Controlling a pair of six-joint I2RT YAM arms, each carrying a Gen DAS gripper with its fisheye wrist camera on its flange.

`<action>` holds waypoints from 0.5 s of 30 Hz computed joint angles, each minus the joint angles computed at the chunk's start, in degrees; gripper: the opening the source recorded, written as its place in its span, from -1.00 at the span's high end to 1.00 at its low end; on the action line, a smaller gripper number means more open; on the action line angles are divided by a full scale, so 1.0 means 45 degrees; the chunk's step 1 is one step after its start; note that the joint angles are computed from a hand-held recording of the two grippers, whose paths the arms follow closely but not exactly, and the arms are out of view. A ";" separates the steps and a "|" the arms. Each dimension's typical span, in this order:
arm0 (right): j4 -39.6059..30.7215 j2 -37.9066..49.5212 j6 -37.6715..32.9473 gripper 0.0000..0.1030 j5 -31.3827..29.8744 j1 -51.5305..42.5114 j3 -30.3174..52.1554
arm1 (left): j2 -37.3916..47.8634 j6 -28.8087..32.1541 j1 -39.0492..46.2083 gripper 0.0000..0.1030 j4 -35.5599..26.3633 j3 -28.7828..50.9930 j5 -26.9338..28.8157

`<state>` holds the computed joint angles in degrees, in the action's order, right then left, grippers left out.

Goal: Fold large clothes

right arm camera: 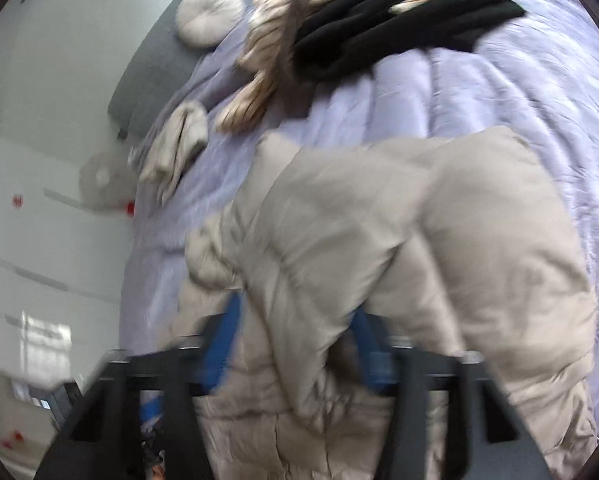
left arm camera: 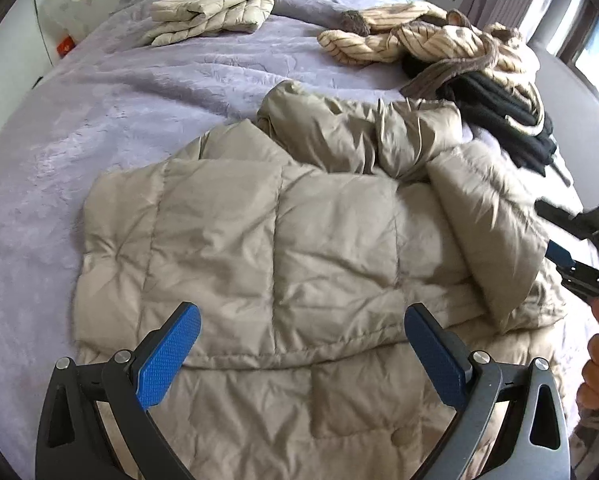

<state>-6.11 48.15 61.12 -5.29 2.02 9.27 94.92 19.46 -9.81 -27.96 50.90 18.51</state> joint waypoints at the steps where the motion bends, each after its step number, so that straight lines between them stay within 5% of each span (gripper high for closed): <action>1: 0.0267 0.0092 -0.0045 0.78 -0.0326 -0.0448 -0.0099 | 0.0079 -0.0050 0.0090 -0.98 -0.0110 0.0128 0.0194; 7: 0.2965 0.3051 -0.1345 0.85 0.0249 0.1484 0.1389 | 0.1491 0.0305 0.1707 -0.98 -0.1487 0.1864 0.2561; 15: 0.1567 0.8904 -0.3318 0.70 0.1045 0.5616 0.5994 | 0.4272 0.1747 0.3573 -0.98 -0.5243 0.5448 0.5605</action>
